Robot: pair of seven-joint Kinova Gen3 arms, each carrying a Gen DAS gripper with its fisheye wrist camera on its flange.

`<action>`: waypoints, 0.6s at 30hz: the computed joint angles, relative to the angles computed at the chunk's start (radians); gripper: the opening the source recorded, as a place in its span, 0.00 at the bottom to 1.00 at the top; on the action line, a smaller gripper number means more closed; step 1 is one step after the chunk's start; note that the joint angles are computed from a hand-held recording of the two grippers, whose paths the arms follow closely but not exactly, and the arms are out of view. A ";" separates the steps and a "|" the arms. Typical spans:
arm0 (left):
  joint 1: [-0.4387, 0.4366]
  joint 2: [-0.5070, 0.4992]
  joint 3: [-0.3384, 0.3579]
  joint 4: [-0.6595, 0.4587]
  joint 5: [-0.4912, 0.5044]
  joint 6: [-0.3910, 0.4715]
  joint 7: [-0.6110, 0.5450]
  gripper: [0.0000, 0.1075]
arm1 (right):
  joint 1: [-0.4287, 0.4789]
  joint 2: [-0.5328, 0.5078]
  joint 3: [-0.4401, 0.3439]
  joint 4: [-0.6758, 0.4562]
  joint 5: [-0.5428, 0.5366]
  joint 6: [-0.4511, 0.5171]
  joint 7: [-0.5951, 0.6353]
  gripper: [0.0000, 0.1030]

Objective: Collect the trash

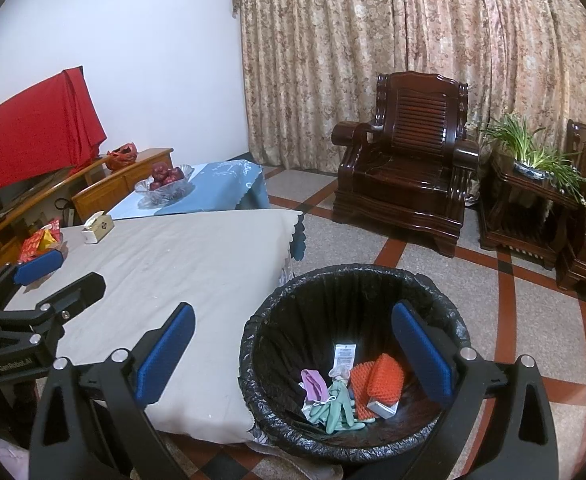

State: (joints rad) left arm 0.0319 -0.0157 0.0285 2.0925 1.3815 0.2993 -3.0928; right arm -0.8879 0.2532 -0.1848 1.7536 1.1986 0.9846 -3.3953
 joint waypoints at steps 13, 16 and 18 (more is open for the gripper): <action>0.001 -0.003 -0.002 -0.001 -0.008 0.001 0.008 0.89 | -0.001 0.000 -0.001 0.003 0.002 0.000 -0.004 0.94; 0.003 -0.004 -0.001 0.000 -0.011 -0.003 0.012 0.89 | 0.001 0.000 -0.001 0.002 -0.001 -0.002 -0.002 0.94; 0.004 -0.004 0.000 0.001 -0.007 -0.004 0.010 0.89 | -0.001 0.001 -0.001 -0.003 -0.003 0.001 0.003 0.94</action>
